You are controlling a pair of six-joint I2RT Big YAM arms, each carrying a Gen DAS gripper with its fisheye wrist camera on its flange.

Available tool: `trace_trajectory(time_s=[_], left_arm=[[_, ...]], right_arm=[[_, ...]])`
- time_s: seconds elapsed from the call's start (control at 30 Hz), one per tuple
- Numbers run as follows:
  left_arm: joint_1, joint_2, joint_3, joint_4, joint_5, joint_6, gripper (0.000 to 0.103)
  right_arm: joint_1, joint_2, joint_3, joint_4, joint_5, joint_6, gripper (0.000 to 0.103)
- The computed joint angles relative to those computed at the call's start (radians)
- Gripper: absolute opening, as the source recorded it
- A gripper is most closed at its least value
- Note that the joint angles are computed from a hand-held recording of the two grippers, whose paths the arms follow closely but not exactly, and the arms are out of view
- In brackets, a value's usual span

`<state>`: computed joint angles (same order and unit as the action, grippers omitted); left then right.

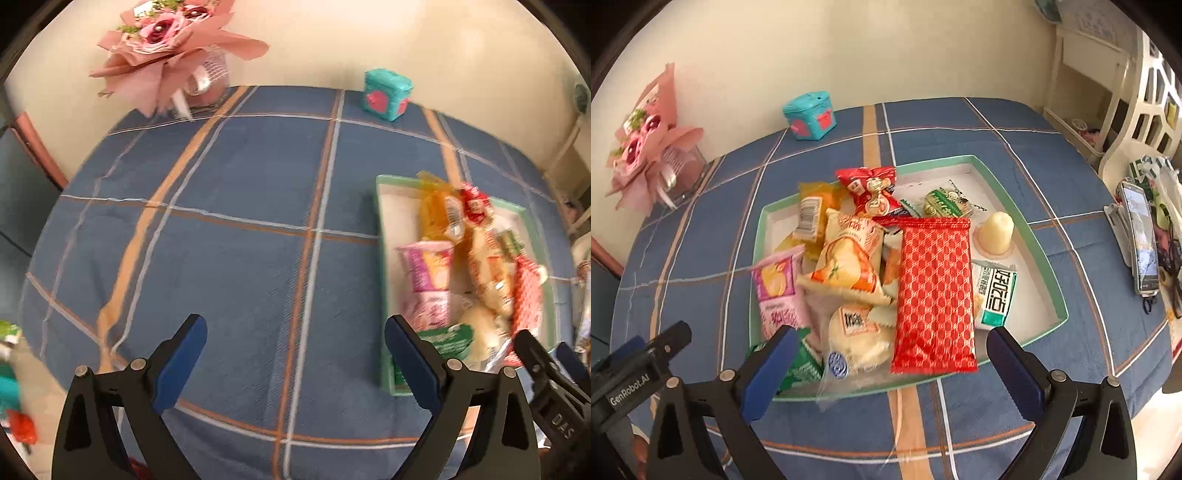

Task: Organize snacks
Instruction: 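Open both tools and withdraw them from the tray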

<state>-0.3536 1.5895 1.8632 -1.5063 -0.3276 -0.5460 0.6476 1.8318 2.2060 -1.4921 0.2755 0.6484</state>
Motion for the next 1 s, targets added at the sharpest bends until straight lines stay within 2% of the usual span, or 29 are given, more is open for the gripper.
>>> trace_trajectory(time_s=[0.07, 0.3, 0.67, 1.0], left_arm=[[-0.008, 0.002, 0.006, -0.025, -0.040, -0.003, 0.097], [-0.008, -0.040, -0.036, -0.007, -0.040, -0.003, 0.097], [-0.012, -0.047, -0.041, -0.036, -0.067, -0.034, 0.097], [-0.008, -0.038, -0.030, -0.057, -0.063, -0.024, 0.097]], right_arm=[[0.006, -0.008, -0.010, 0.003, 0.006, -0.004, 0.103], [0.016, -0.019, -0.021, 0.004, 0.014, -0.008, 0.103], [0.026, -0.014, -0.005, 0.000, 0.024, -0.031, 0.103], [0.029, 0.002, 0.027, -0.009, 0.033, -0.049, 0.103]])
